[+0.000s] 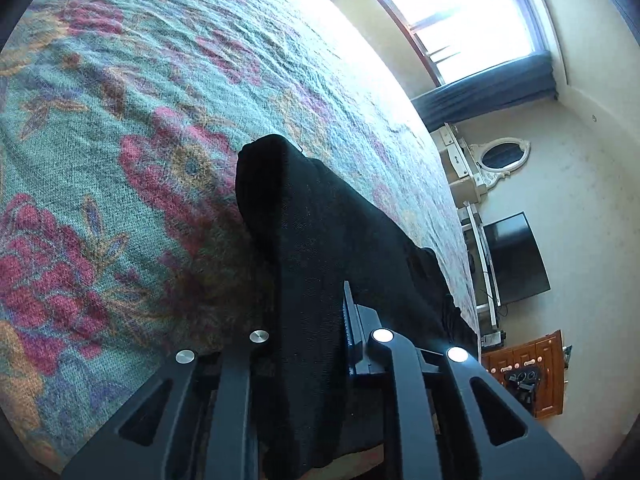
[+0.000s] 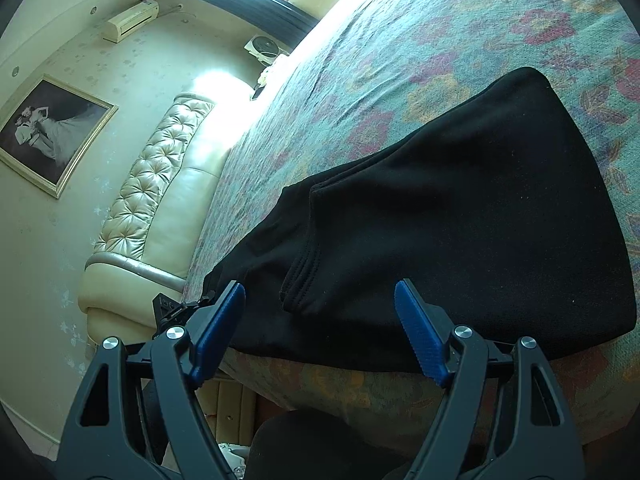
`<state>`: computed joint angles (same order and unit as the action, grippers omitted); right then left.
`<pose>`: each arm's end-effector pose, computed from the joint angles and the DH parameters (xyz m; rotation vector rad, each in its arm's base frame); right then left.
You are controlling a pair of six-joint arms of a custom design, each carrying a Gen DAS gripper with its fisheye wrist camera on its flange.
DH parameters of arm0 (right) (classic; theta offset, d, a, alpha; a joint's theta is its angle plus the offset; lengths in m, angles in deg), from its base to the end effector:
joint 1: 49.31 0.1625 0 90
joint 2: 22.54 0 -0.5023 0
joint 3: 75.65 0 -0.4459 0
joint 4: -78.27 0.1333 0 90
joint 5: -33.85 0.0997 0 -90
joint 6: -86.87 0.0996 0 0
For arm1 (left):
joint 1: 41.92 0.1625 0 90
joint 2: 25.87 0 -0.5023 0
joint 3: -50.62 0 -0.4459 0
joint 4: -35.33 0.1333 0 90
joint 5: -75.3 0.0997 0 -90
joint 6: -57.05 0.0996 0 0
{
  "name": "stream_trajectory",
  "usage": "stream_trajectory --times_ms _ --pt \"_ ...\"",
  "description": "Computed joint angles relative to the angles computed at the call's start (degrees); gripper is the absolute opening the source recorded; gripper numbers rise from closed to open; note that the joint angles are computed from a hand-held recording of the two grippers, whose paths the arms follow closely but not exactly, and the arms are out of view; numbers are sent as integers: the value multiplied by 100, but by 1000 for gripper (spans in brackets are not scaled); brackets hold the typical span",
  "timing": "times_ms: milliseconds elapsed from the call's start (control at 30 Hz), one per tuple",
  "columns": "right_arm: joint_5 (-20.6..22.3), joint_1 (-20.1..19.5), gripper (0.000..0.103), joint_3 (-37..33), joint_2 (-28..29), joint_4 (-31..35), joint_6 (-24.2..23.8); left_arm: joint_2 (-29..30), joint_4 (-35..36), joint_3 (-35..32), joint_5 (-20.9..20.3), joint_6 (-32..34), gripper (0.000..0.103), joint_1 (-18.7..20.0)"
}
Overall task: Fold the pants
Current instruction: 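Grasp the pants end with the left tool and lift it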
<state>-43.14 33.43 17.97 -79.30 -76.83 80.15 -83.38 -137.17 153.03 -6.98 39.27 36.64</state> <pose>0.0577 -0.7794 0.2768 -0.0691 2.8831 -0.7598 0.0000 -0.7396 0.2541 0.2293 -2.9229 1.0154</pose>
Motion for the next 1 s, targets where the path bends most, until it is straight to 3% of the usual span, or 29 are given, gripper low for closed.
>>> stream_trajectory --times_ms 133,333,533,767,900,1000 --pt "162 -88 78 139 -130 -106 76 -91 -299 20 -55 -109 17 -271" --pt "399 -227 78 356 -329 -198 210 25 107 -273 174 242 17 -944" --pt "607 -327 78 530 -489 -280 281 646 344 -750 186 374 17 -1504" --pt "764 -383 78 640 -558 -199 259 1605 923 -1497 332 643 17 -1855" --pt "681 -351 78 627 -515 -133 266 2142 1205 -1812 528 652 17 -1907" --pt "651 -355 78 622 -498 -99 301 2436 1428 -1940 942 756 18 -1955"
